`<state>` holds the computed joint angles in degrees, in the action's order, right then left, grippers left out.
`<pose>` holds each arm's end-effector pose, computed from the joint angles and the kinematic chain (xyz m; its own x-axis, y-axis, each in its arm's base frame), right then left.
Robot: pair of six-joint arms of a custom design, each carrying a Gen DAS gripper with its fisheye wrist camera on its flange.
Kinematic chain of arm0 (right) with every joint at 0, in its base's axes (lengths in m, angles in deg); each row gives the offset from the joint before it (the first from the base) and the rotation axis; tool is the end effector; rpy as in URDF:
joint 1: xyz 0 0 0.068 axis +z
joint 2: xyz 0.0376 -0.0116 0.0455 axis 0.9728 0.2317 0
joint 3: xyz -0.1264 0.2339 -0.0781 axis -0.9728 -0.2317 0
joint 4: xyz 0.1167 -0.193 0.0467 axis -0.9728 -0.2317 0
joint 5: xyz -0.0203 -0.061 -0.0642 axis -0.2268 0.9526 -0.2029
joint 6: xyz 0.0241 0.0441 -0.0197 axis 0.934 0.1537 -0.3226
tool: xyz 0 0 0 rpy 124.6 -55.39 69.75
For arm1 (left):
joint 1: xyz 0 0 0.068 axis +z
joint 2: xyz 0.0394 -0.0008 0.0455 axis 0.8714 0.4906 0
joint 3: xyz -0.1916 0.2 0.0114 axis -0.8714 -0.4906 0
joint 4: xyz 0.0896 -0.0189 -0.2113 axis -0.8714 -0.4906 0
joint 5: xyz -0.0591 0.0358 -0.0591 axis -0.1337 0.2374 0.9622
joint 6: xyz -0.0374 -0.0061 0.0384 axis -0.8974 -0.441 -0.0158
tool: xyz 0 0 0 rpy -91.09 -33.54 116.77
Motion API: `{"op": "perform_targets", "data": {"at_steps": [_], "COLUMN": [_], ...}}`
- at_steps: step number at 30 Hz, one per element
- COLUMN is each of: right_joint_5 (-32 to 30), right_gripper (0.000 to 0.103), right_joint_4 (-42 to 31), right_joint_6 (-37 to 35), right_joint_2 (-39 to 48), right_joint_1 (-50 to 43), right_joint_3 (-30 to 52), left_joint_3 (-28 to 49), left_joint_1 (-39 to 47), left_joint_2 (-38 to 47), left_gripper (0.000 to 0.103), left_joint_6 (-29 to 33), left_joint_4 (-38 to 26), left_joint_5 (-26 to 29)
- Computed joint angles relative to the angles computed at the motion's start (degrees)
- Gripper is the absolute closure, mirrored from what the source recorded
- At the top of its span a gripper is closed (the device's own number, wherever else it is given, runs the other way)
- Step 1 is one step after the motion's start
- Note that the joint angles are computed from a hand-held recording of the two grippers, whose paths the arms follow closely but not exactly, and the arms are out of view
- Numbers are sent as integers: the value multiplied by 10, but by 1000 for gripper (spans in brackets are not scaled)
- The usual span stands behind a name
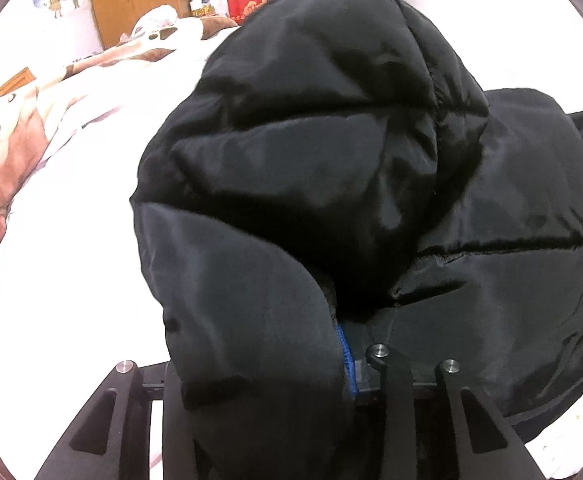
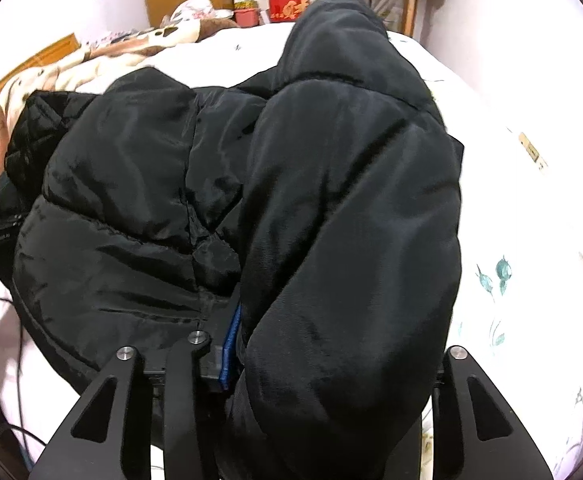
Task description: Fold large clothes
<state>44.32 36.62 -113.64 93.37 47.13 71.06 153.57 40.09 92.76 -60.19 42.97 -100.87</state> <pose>0.1993 -0.0943 0.2410 -0.7687 -0.2383 -0.5936 -0.3073 0.9515 0.0159 0.2951 -0.1012 0.2362 -0.8433 -0.0301 -0.5366 -0.0587 0.9976 0.0362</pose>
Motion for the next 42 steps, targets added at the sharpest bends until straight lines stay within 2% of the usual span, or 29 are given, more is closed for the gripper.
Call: {"op": "perform_targets", "data": {"at_steps": [4, 9, 11, 12, 15, 17, 18, 20, 22, 25, 27, 29, 31, 33, 34, 35, 38, 40, 42], "right_joint_5": [-9, -36, -48, -50, -63, -65, -66, -66, -67, -61, -56, -49, -51, -52, -49, -52, -51, -42, -39], "right_gripper": [66, 69, 69, 69, 69, 69, 69, 68, 68, 67, 67, 67, 67, 66, 66, 66, 66, 66, 66], "right_joint_4": [-16, -42, -50, -49, -58, -57, -61, -61, -56, -50, -43, -40, -42, -32, -34, -30, -22, -22, -12], "right_joint_6": [-14, -16, -36, -31, -60, -77, -82, -91, -94, -95, -90, -75, -82, -83, -80, -83, -77, -75, -65], "right_joint_2": [-16, -31, -32, -28, -10, -4, 0, 13, 29, 56, 72, 72, 86, 100, 103, 110, 118, 118, 103], "right_joint_1": [-16, -42, -58, -63, -96, -106, -107, -107, -113, -115, -105, -95, -103, -104, -104, -109, -110, -107, -108], "right_joint_3": [8, 31, 36, 36, 37, 36, 40, 47, 54, 69, 78, 77, 87, 94, 98, 100, 103, 105, 95], "left_joint_3": [23, 7, -21, -52, -61, -59, -59, -55, -48, -38, -38, -24, -11, -10, 1, 5, 3, -6, -20], "left_joint_1": [-31, -44, -21, -20, -4, 11, 31, 75, 121, 152, 173, 196, 221, 216, 216, 218, 225, 223, 206], "left_joint_2": [-10, -57, -95, -100, -90, -64, -54, -18, 1, 44, 70, 108, 141, 143, 149, 149, 138, 124, 91], "left_gripper": [70, 76, 77, 77, 74, 61, 55, 36, 29, 15, 13, 3, 2, 4, 11, 23, 40, 48, 56], "left_joint_6": [-20, -28, -1, -5, 15, 26, 37, 71, 88, 107, 118, 130, 130, 131, 132, 133, 135, 116, 101], "left_joint_4": [-32, -40, -34, -7, -5, -12, -18, -26, -25, -18, -20, -17, -27, -32, -41, -51, -65, -61, -55], "left_joint_5": [-35, -44, -33, -28, -5, 14, 39, 110, 173, 234, 287, 339, 395, 397, 402, 415, 443, 437, 407]}}
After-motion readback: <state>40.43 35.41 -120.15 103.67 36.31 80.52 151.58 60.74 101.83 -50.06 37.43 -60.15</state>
